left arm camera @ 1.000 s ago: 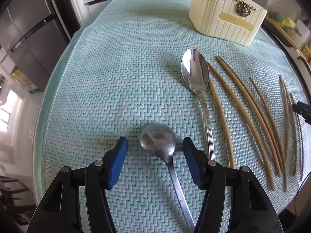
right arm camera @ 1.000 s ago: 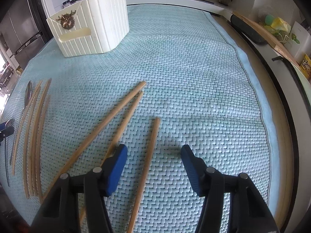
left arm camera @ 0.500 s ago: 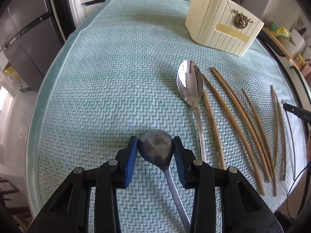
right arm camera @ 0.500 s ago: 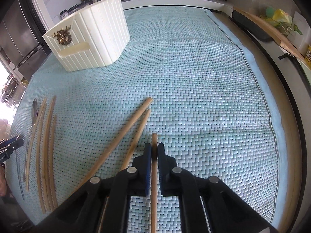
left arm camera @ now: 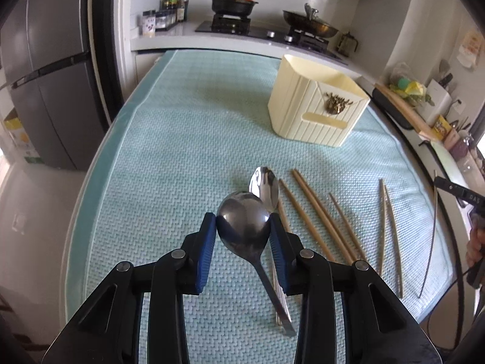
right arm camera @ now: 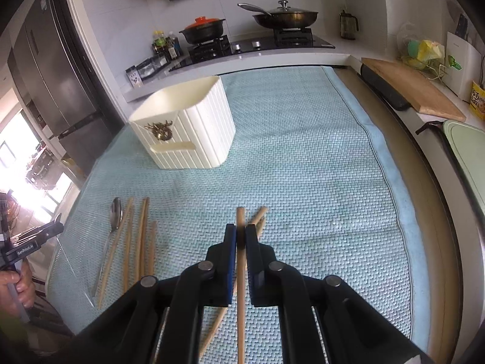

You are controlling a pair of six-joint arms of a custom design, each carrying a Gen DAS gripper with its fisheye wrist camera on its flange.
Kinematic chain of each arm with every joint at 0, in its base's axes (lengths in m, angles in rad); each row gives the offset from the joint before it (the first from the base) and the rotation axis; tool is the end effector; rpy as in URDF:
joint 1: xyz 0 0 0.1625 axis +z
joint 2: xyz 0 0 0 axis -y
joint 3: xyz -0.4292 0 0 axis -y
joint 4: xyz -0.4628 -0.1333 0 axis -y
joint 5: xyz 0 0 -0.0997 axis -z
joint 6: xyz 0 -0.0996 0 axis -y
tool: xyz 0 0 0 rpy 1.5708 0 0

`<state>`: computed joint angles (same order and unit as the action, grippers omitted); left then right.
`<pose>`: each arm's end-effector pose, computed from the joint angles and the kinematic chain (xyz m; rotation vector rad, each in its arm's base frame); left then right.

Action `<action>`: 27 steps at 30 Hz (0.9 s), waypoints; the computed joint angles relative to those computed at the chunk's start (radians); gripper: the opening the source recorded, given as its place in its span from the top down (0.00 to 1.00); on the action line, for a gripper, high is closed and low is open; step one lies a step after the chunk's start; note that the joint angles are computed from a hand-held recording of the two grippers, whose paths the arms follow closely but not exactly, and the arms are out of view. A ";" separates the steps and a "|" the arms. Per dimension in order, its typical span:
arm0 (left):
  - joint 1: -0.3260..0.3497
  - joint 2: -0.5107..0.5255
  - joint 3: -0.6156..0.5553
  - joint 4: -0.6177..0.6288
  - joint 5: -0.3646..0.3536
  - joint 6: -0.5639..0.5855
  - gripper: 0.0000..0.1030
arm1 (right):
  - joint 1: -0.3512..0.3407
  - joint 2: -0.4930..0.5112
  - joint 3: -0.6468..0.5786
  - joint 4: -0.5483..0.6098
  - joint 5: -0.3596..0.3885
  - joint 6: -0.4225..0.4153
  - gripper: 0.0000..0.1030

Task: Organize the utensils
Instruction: 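Lift the small spoon with the left tool while the right carries the chopstick to the box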

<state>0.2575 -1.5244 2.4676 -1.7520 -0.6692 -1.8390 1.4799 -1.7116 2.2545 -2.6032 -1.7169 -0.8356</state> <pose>-0.2567 -0.2862 0.1031 -0.1585 2.2177 -1.0612 0.0756 -0.4792 0.3083 0.9527 -2.5772 0.5240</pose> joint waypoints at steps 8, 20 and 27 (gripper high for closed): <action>-0.102 -0.013 -0.007 0.127 0.029 -0.102 0.74 | -0.007 -0.108 0.039 0.057 0.065 -0.005 0.94; -0.092 -0.039 0.047 0.056 0.015 -0.101 1.00 | -0.024 -0.164 0.052 0.075 0.100 -0.008 0.94; -0.139 -0.011 -0.015 0.209 0.024 -0.171 1.00 | -0.026 -0.197 0.059 0.077 0.125 -0.011 0.94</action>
